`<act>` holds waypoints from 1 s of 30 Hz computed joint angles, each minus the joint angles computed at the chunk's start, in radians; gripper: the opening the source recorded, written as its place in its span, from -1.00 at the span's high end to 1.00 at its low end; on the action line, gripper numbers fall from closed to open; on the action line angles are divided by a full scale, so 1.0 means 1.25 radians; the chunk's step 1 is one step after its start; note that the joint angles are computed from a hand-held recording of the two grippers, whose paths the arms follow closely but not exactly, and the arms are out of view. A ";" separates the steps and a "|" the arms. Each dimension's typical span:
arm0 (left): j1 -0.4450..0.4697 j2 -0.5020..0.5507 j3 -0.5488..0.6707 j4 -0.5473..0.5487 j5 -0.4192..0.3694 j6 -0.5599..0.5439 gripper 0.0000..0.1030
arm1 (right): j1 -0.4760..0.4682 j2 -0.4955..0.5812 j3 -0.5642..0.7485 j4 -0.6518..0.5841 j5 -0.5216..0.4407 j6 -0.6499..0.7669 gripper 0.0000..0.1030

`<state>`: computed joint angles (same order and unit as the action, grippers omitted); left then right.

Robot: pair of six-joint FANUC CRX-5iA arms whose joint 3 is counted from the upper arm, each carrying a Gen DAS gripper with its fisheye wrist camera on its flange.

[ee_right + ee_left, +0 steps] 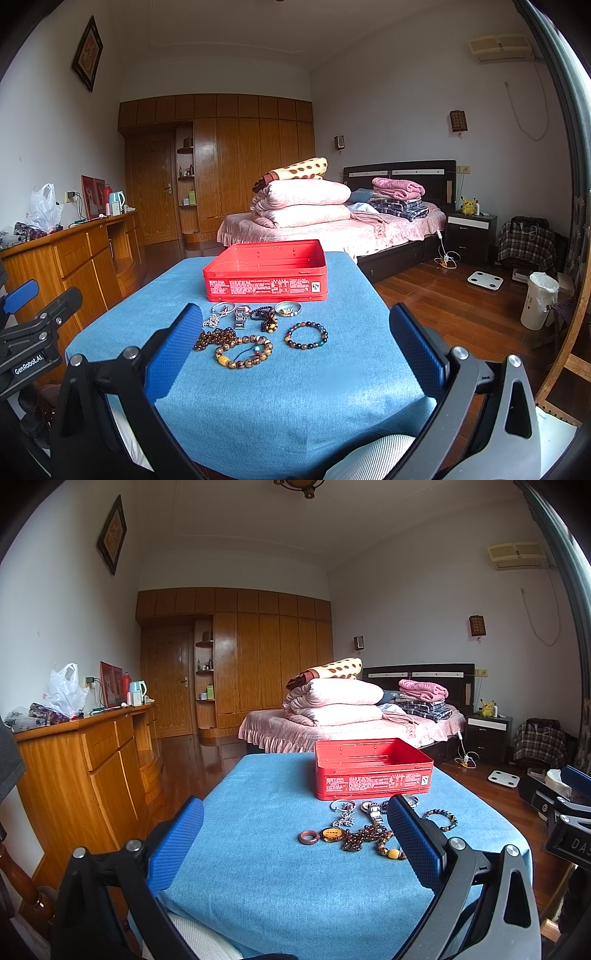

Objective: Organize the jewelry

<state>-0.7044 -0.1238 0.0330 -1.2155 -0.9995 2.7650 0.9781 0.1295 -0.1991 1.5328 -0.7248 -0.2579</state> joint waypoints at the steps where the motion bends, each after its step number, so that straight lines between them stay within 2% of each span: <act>1: 0.007 0.000 0.000 0.005 0.006 -0.004 -0.89 | 0.000 0.000 0.000 0.000 0.000 0.000 -0.91; 15: 0.048 0.018 0.009 0.052 0.018 -0.040 -0.89 | -0.004 0.026 0.031 -0.044 0.005 0.042 -0.91; 20: 0.088 0.037 0.025 0.103 0.028 -0.084 -0.89 | -0.008 0.043 0.053 -0.086 0.005 0.080 -0.91; 30: 0.177 0.079 0.045 0.218 0.088 -0.170 -0.89 | -0.020 0.092 0.115 -0.188 0.016 0.174 -0.91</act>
<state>-0.4827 -0.0253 0.0889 -0.9433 -0.8894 2.5524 0.9526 0.2447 -0.0559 1.2978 -0.7043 -0.0409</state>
